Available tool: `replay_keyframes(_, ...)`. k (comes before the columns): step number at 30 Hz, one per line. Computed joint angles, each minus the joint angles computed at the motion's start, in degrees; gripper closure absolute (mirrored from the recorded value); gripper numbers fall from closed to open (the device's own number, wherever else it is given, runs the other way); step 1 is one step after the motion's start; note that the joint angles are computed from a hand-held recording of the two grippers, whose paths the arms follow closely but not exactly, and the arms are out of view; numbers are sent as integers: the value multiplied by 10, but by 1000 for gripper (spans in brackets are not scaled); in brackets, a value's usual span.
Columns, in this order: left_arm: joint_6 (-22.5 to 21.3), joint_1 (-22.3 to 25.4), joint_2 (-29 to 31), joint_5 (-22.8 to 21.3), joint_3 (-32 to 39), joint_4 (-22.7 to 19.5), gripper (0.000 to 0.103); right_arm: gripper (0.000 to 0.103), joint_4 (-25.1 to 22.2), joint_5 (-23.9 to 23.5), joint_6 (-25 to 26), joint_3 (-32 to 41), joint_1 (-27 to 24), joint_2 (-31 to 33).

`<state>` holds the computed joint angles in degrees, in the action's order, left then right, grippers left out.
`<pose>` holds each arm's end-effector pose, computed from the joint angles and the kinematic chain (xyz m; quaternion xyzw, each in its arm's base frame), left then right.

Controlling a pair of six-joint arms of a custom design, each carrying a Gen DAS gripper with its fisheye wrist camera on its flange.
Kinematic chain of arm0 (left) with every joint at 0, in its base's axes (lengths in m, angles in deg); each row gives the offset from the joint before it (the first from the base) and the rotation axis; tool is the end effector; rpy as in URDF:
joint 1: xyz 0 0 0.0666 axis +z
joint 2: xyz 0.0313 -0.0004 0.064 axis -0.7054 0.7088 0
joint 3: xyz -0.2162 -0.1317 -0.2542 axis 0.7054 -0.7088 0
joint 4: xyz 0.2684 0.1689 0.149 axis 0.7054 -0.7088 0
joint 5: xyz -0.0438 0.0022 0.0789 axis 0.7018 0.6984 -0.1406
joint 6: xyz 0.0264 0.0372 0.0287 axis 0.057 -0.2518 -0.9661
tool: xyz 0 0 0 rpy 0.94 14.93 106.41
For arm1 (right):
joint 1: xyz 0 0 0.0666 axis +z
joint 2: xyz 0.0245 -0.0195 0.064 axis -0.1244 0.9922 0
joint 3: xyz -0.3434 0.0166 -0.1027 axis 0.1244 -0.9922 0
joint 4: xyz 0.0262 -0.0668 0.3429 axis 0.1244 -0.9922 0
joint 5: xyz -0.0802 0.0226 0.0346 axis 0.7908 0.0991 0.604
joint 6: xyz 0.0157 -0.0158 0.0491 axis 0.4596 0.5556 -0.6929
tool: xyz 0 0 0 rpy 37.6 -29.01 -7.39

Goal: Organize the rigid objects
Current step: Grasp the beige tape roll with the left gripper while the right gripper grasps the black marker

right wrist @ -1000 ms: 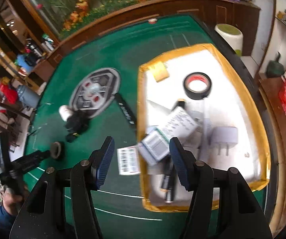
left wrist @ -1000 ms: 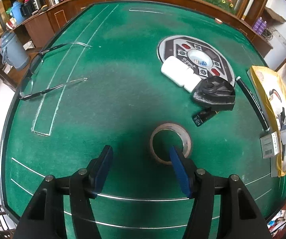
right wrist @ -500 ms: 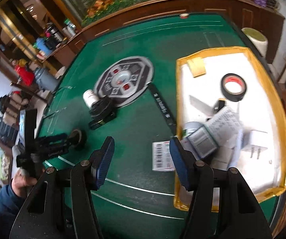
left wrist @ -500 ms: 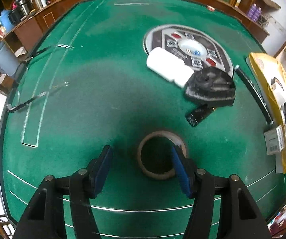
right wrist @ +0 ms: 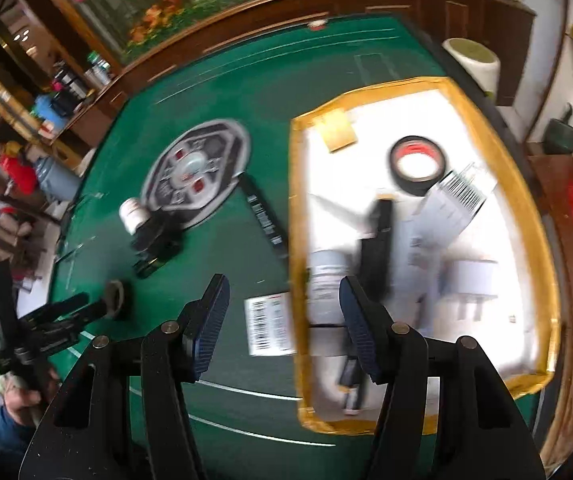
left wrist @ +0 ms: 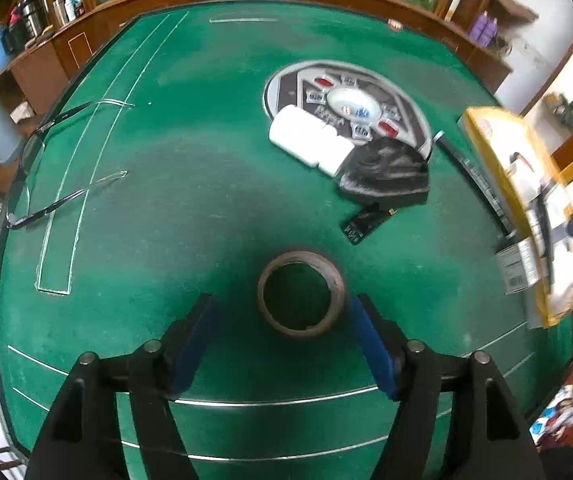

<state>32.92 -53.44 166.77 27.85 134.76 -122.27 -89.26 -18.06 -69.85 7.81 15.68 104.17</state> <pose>0.5694 -0.0957 0.2935 0.3235 0.9247 -0.1039 0.1715 0.3723 0.1485 0.3357 0.2934 0.9119 0.0950 0.2710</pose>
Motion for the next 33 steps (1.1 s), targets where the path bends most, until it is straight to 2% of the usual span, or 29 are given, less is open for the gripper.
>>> replay_keyframes(4,-10,-13,17,-25,8,-6,31,45,2,-12,26,17,9,13)
replay_keyframes(7,-12,-22,23,-52,0,13,30,45,-7,-11,46,32,7,30)
replay_keyframes(9,-4,-24,21,-51,-8,39,29,45,-17,-21,65,48,4,47)
replay_keyframes(12,17,-19,27,-43,-3,52,29,45,-38,-24,108,85,-2,80)
replay_keyframes(14,11,-18,24,-39,-10,63,29,49,-58,-16,145,116,-7,106)
replay_keyframes(15,9,-17,23,-38,-12,65,29,62,-64,-18,162,129,-11,117)
replay_keyframes(16,8,-16,22,-37,-14,68,29,67,-76,-21,184,150,-17,135)
replay_keyframes(21,10,-14,19,-35,-20,75,29,67,-139,-12,245,231,-38,214)
replay_keyframes(24,17,-17,15,-39,-26,81,27,74,-149,-30,258,251,-52,242)
replay_keyframes(26,21,-18,14,-41,-29,86,27,74,-167,-26,265,267,-55,261)
replay_keyframes(28,24,-18,13,-42,-31,89,27,83,-175,-36,261,271,-62,273)
replay_keyframes(29,26,-18,13,-42,-31,90,27,83,-179,-42,255,270,-65,277)
replay_keyframes(31,27,-18,12,-43,-34,93,27,89,-164,-56,244,257,-68,271)
replay_keyframes(33,29,-19,12,-44,-35,95,26,89,-153,-78,232,254,-67,267)
